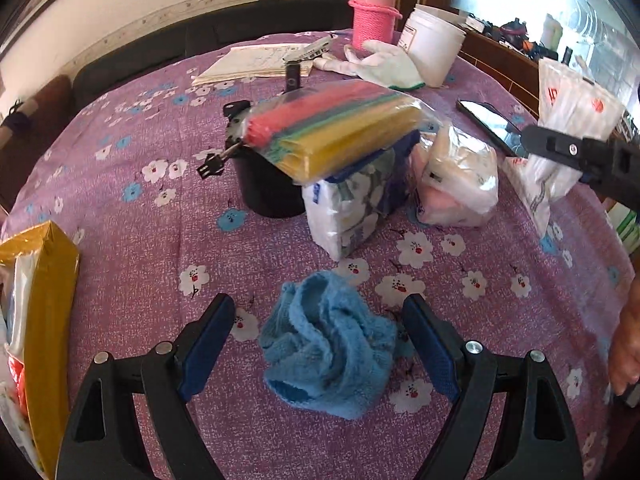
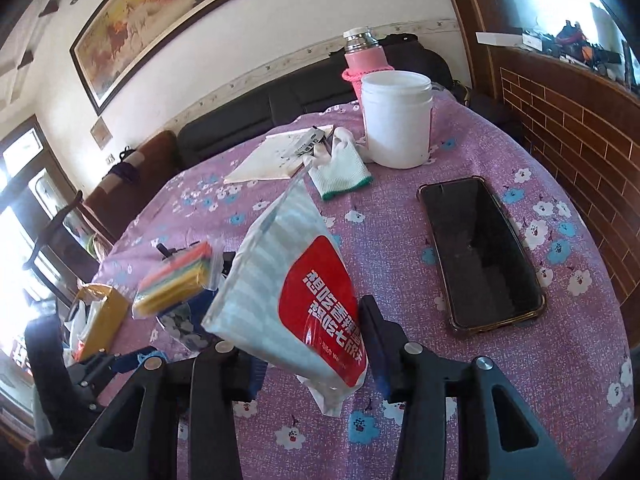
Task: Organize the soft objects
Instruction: 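Grasp the blue towel with the left gripper, then carry the blue towel and white-red tissue bag into the tray and release both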
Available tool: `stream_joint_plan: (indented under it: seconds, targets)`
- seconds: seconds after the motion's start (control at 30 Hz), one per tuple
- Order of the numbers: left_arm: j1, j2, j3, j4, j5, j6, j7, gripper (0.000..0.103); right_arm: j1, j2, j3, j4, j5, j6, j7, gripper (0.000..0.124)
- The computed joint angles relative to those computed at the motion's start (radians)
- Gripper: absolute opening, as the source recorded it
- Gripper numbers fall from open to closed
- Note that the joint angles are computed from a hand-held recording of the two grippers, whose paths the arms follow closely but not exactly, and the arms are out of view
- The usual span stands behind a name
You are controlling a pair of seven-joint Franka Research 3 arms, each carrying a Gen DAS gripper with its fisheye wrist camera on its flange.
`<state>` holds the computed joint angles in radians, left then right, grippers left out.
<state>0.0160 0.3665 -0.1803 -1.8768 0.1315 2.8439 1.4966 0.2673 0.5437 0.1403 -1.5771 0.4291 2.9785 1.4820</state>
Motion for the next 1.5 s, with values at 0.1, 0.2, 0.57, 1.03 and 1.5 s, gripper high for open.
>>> stream_joint_plan:
  seconds: [0.1,0.2,0.57,1.03,1.5]
  targets:
    - [-0.006,-0.008,0.007,-0.016,0.008,0.026,-0.015,0.065,-0.005,-0.001,0.006,-0.005,0.013,0.001,0.005,0.045]
    - [0.014,-0.023,-0.017,-0.03,-0.008,0.037,0.008,0.038,-0.013,-0.001,0.014,-0.007,0.027,0.005,0.005,0.045]
    - [0.183,-0.193,-0.209,-0.208,-0.446,0.12,0.34,0.037,-0.068,-0.008,0.088,-0.026,0.117,0.032,-0.076,0.045]
    - [0.218,-0.519,-0.08,-0.48,-1.244,0.091,0.866,0.038,0.077,-0.041,-0.093,-0.087,-0.007,0.096,0.145,0.045]
    - [0.459,-0.527,0.01,-0.588,-0.601,0.16,0.288,0.04,0.026,-0.053,0.219,0.015,0.095,-0.037,-0.136,0.046]
